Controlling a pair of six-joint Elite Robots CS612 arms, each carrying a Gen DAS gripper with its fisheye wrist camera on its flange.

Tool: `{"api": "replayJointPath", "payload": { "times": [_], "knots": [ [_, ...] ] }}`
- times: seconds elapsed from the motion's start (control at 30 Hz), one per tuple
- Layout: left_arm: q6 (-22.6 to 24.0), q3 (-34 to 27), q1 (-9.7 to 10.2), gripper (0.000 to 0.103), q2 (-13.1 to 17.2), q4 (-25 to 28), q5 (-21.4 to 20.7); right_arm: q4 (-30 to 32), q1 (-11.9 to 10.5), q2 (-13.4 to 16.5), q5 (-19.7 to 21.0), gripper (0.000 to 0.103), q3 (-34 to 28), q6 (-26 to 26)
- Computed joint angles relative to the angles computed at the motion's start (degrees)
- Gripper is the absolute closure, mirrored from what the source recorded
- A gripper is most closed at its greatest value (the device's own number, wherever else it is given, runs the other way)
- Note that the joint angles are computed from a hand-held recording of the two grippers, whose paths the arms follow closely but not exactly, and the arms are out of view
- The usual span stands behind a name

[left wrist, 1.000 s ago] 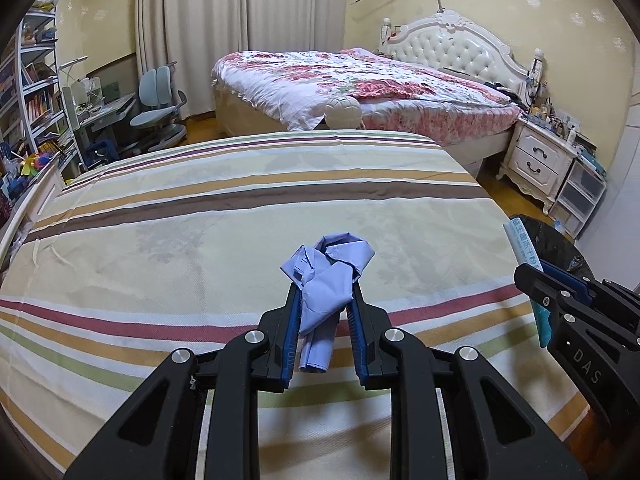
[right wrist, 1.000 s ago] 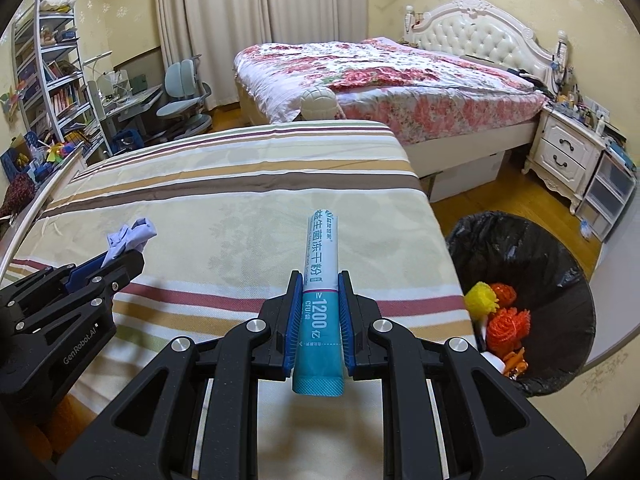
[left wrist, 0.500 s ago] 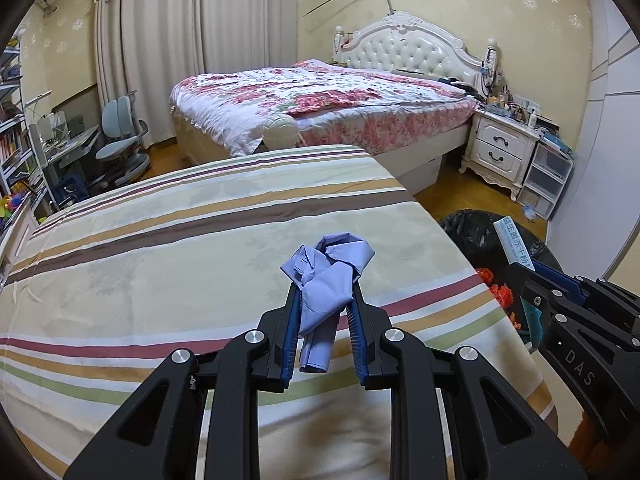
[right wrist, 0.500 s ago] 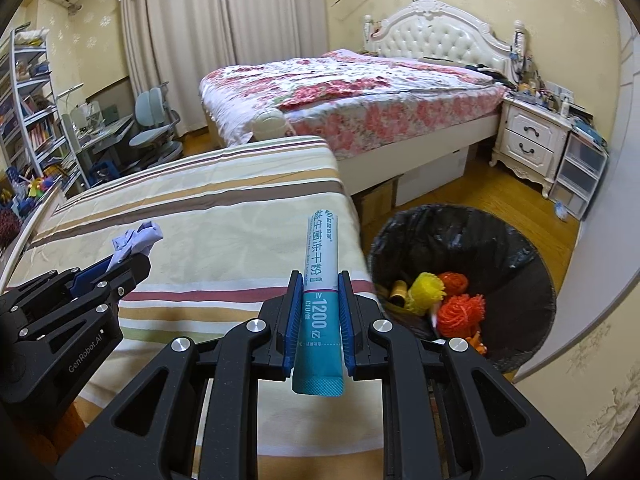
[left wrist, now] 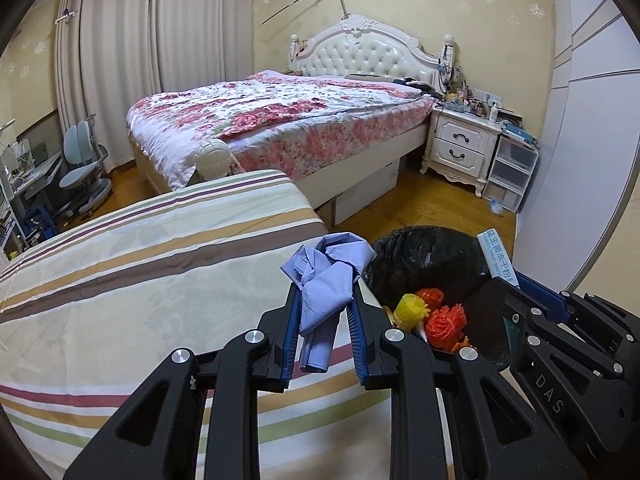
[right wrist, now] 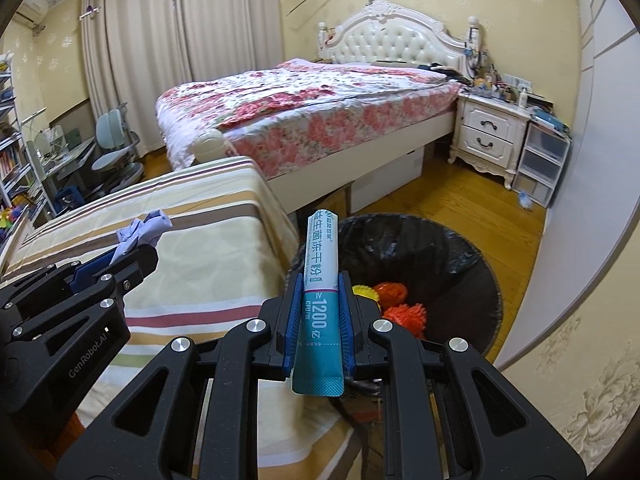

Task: Collect trash
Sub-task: 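Lift the cloth and tube and carry both over the black bin, then open both tools to drop the cloth and tube into the bin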

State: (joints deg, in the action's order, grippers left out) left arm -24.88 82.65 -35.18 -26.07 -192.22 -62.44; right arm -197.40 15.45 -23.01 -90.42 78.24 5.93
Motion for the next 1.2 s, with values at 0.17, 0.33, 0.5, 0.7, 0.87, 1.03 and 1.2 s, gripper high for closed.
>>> {"api": "replayJointPath", "payload": {
  "times": [0.17, 0.33, 0.5, 0.7, 0.87, 1.03, 1.2],
  "knots": [
    [1.6, -3.9, -0.13, 0.079, 1.6, 2.2, -1.1, 1.1, -0.9, 0.3, -1.4, 0.085, -0.9, 1.2],
    [3.2, -7.4, -0.08, 0.079, 2.9, 4.1, -1.8, 2.6, -1.8, 0.8, -2.4, 0.085, -2.3, 2.0],
    [3.6, -11.1, 0.13, 0.079, 4.4, 7.3, -2.3, 3.9, -2.4, 1.4, -3.0, 0.085, -3.7, 2.6],
    [4.5, -14.3, 0.09, 0.079, 5.9, 10.2, -2.4, 4.9, -2.8, 2.0, -3.1, 0.085, -5.2, 3.4],
    [4.8, -16.2, 0.14, 0.079, 6.7, 12.0, -2.2, 5.8, -3.1, 2.5, -3.1, 0.085, -6.2, 3.7],
    [5.0, -17.8, 0.04, 0.079, 7.3, 13.4, -1.8, 6.8, -3.4, 3.0, -3.3, 0.085, -7.2, 4.2],
    [5.3, -19.4, -0.1, 0.079, 8.0, 14.8, -1.4, 8.1, -3.7, 3.5, -3.4, 0.085, -8.5, 4.8]
  ]
}}
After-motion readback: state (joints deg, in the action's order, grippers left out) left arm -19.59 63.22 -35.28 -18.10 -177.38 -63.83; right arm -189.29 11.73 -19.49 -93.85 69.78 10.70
